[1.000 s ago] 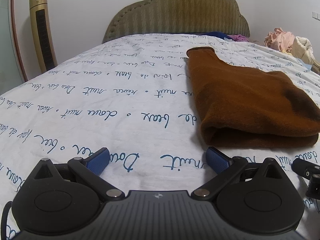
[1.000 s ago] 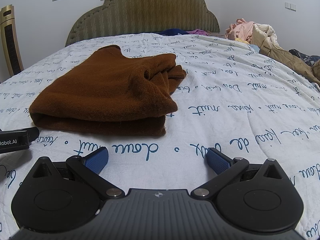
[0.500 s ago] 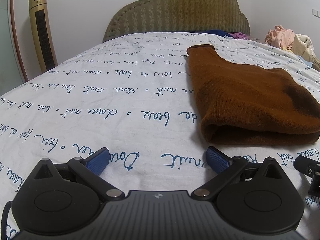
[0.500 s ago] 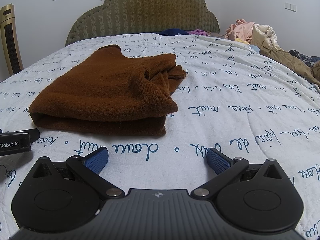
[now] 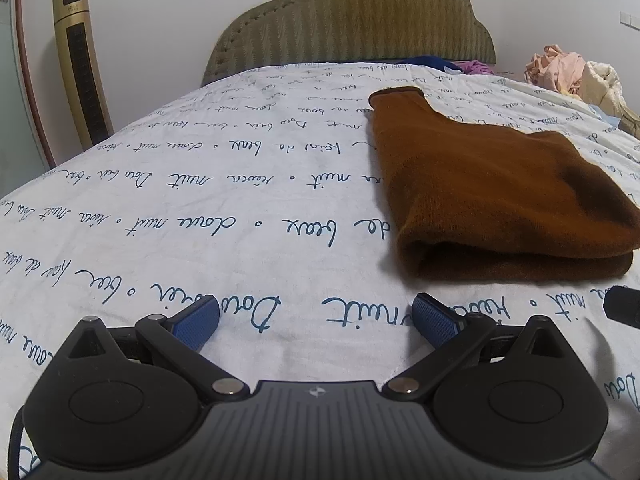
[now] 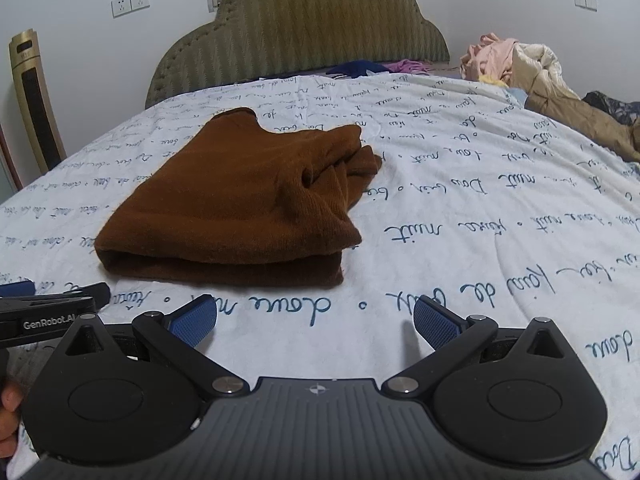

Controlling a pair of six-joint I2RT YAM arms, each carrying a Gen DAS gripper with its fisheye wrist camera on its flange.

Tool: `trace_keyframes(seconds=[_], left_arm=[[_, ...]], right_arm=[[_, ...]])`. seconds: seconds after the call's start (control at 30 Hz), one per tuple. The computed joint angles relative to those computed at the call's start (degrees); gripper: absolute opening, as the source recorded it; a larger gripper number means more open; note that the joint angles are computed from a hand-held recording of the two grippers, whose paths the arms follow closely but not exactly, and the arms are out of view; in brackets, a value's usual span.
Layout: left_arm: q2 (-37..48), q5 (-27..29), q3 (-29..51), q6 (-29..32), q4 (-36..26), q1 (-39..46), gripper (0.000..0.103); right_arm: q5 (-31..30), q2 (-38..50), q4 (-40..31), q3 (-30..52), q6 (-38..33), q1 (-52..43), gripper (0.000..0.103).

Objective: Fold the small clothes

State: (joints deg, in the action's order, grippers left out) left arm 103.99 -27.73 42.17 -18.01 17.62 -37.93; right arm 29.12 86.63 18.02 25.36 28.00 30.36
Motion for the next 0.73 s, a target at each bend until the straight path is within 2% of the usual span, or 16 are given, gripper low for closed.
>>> trace_keyframes(seconds=[0.17, 0.4, 0.63, 0.73], left_arm=[[0.45, -0.67, -0.19, 0.34, 1.02, -0.29, 0.103], [0.42, -0.46, -0.51, 0.24, 1.52, -0.21, 0.103], [-0.57, 0.08, -1.48, 1.31, 2.44, 0.04, 0.103], [-3.34, -0.45, -3.84, 2.29, 3.92, 0.43, 0.103]], right_arm=[[-2.87, 2.55, 3.38, -0.20, -0.08, -1.96, 0.103], [2.23, 7.22, 4.96, 1.14, -3.06, 1.05, 0.103], [1.29, 5.62, 5.13, 0.19, -2.99, 0.66, 0.103], [-1.22, 2.82, 2.64, -0.03, -3.85, -0.47, 0.103]])
